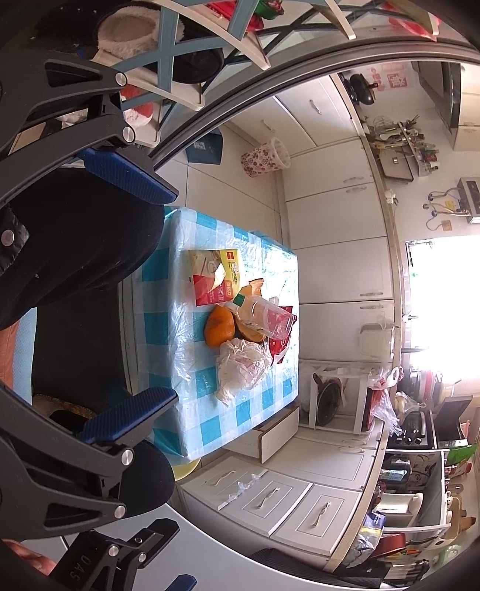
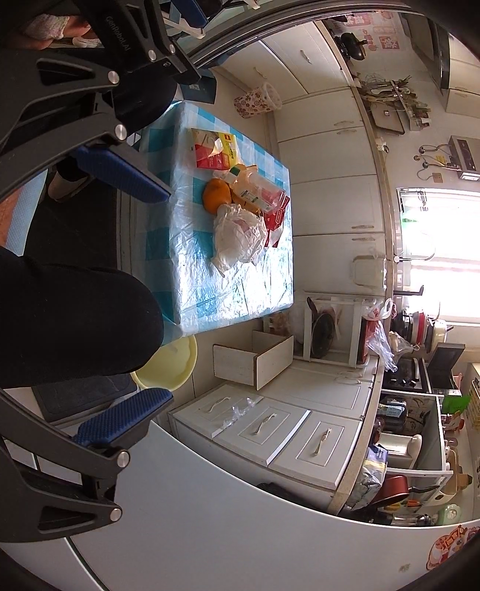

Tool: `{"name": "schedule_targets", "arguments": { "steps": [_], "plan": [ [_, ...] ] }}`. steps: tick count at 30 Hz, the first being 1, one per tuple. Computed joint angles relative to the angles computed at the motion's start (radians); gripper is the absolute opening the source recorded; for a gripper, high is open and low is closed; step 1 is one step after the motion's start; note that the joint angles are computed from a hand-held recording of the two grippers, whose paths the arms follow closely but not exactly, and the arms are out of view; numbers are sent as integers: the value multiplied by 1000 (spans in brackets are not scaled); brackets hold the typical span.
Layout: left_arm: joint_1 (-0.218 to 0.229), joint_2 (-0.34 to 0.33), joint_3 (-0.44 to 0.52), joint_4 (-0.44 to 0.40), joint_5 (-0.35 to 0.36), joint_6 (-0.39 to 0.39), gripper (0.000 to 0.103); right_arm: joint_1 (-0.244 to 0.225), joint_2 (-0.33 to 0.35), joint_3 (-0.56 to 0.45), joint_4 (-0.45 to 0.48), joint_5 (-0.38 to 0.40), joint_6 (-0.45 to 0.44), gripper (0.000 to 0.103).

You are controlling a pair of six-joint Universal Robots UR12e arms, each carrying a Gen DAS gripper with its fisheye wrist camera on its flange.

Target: Collect trash

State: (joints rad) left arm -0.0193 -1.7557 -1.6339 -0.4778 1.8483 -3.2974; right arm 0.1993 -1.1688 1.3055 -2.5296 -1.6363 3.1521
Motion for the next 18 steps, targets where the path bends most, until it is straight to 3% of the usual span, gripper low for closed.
{"name": "schedule_targets", "arguments": {
  "steps": [18],
  "plan": [
    [1, 0, -3, 2, -2, 0, 95, -3, 2, -12, 23, 11, -5, 96]
  ]
}}
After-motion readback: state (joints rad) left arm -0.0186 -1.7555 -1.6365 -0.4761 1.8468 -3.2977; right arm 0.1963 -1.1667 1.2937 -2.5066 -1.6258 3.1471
